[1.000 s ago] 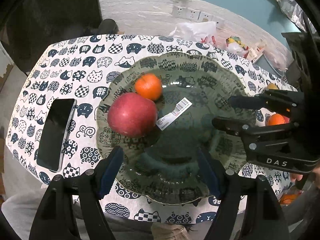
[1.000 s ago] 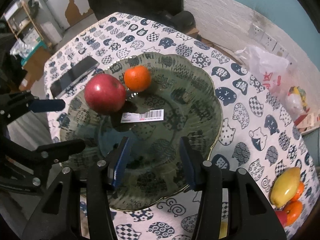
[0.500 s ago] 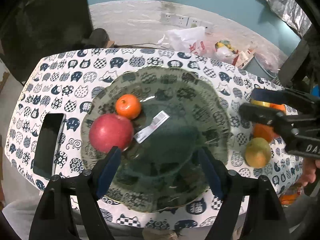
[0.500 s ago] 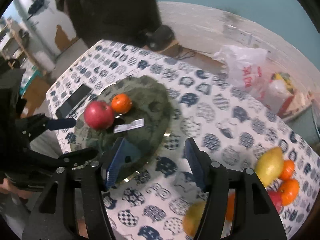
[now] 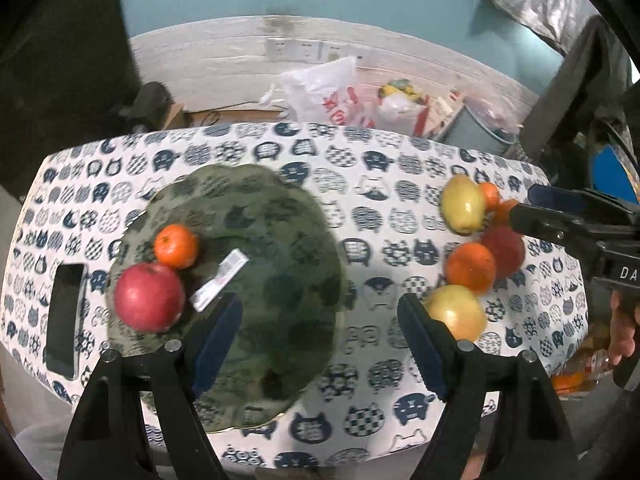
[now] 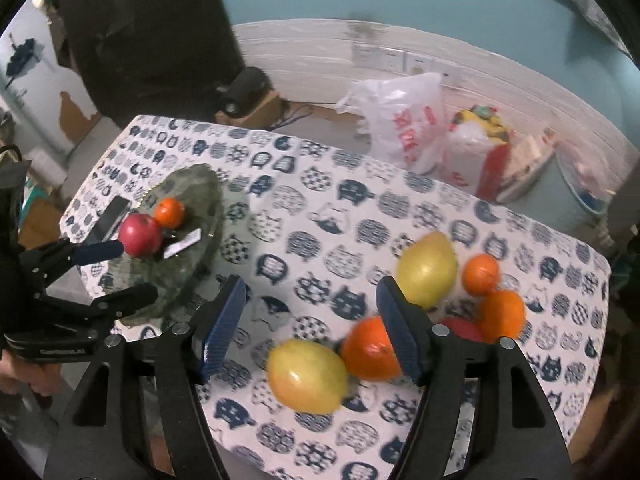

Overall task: Organize fruits
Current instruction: 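Withdraw both open tools from the plate back toward the fruit cluster, then grasp the green pear with the left tool while the right tool grasps the large orange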

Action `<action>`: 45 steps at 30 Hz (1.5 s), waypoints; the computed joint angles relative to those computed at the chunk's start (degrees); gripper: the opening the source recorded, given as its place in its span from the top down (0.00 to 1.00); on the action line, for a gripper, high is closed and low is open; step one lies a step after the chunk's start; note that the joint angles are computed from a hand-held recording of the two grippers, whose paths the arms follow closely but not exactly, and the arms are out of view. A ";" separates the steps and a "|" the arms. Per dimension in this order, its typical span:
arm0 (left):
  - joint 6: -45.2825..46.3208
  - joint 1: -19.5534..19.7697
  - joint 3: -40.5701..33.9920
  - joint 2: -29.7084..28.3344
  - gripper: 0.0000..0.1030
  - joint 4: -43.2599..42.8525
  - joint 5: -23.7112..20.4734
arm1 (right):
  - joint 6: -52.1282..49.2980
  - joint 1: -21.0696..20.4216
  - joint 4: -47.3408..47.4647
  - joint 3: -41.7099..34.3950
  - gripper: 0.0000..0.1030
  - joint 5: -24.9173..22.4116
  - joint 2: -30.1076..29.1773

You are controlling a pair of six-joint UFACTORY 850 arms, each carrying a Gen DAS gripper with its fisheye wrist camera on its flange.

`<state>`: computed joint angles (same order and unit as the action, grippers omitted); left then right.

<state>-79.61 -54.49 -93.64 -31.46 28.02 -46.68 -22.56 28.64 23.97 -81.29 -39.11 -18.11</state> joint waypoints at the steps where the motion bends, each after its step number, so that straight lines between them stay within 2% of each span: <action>1: 0.84 -0.11 -1.20 -0.79 0.21 -0.25 -0.41 | 0.06 -0.36 -0.08 0.55 0.33 0.06 0.42; 10: 9.17 -1.12 -12.52 -8.30 0.21 -3.87 -3.47 | 1.15 -3.95 -1.90 4.48 0.32 0.16 3.10; 17: 14.35 -1.07 -19.83 -13.57 0.21 -9.03 -4.25 | 2.63 -6.32 -3.90 6.83 0.31 0.40 4.30; 19: 15.30 -0.99 -21.59 -14.97 0.15 -10.62 -4.25 | 2.83 -6.92 -4.51 7.51 0.31 0.46 4.48; 26: 19.02 -0.70 -27.77 -19.87 0.15 -16.32 -5.53 | 3.99 -8.92 -5.83 9.46 0.30 0.33 4.91; 40: 24.59 -0.60 -42.18 -30.61 0.15 -22.84 -12.56 | 4.46 -11.69 -6.41 11.56 0.29 -0.08 4.85; 45: 25.77 -0.52 -48.14 -34.87 0.11 -23.61 -15.92 | 3.99 -12.12 -6.02 11.41 0.29 -0.15 4.20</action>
<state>-53.84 -55.01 -141.79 -66.33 4.41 -62.60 -18.57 16.51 17.95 -69.87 -39.26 -13.91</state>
